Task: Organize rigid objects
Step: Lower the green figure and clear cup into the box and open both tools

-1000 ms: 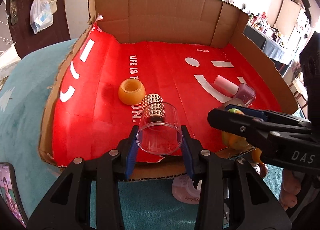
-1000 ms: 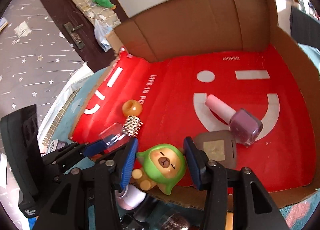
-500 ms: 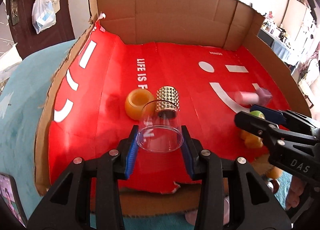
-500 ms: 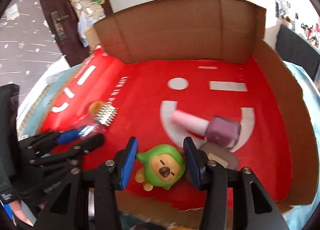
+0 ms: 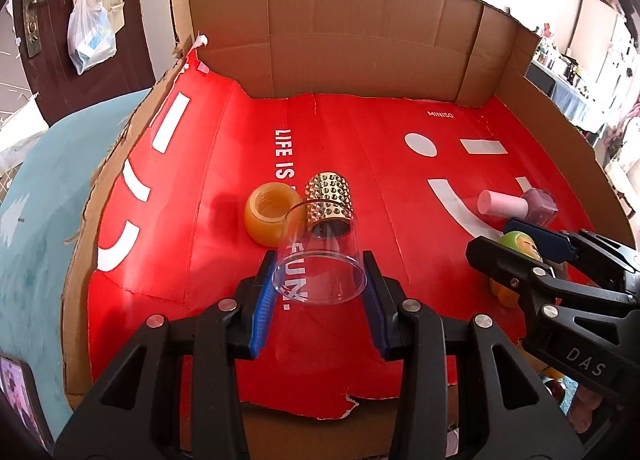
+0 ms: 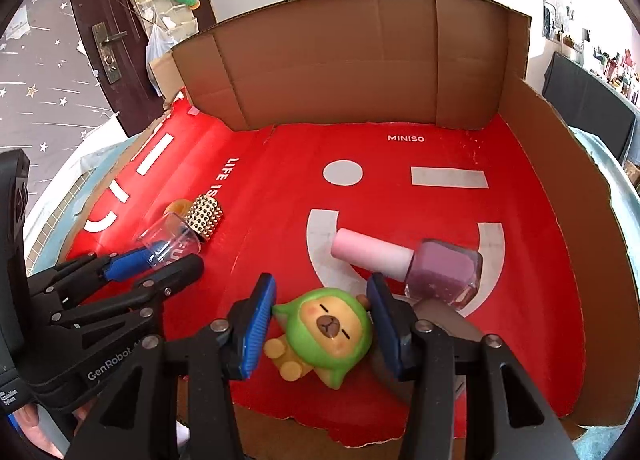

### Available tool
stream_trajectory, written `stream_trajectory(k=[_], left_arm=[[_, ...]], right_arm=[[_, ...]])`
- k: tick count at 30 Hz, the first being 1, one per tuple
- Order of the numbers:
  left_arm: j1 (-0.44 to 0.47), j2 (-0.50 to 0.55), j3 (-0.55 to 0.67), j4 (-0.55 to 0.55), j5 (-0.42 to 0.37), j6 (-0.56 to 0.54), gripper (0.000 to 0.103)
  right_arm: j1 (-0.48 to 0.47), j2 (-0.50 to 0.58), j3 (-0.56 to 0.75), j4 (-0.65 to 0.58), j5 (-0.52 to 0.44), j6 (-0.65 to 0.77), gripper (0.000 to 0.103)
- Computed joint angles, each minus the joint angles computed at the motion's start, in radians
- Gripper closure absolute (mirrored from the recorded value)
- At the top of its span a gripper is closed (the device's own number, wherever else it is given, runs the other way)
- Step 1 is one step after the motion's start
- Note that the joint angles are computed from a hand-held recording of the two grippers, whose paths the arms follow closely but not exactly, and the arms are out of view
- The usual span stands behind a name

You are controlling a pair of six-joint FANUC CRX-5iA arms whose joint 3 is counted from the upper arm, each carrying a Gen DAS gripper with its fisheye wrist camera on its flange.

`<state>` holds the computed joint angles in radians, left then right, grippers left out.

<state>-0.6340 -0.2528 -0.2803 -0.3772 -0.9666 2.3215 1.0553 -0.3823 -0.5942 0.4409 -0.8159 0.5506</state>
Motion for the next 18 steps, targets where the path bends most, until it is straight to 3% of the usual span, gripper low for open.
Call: stream_trajectory(k=[10,18], left_arm=[[-0.010,0.005,0.010,-0.018,-0.022,0.011,0.065],[-0.030,-0.010,0.017,-0.044,-0.035,0.030,0.041]], right_arm=[[-0.009,0.007,0.015,-0.031,-0.004,0.021,0.053],[-0.009,0.005,0.015,-0.033,-0.003,0.017,0.053]])
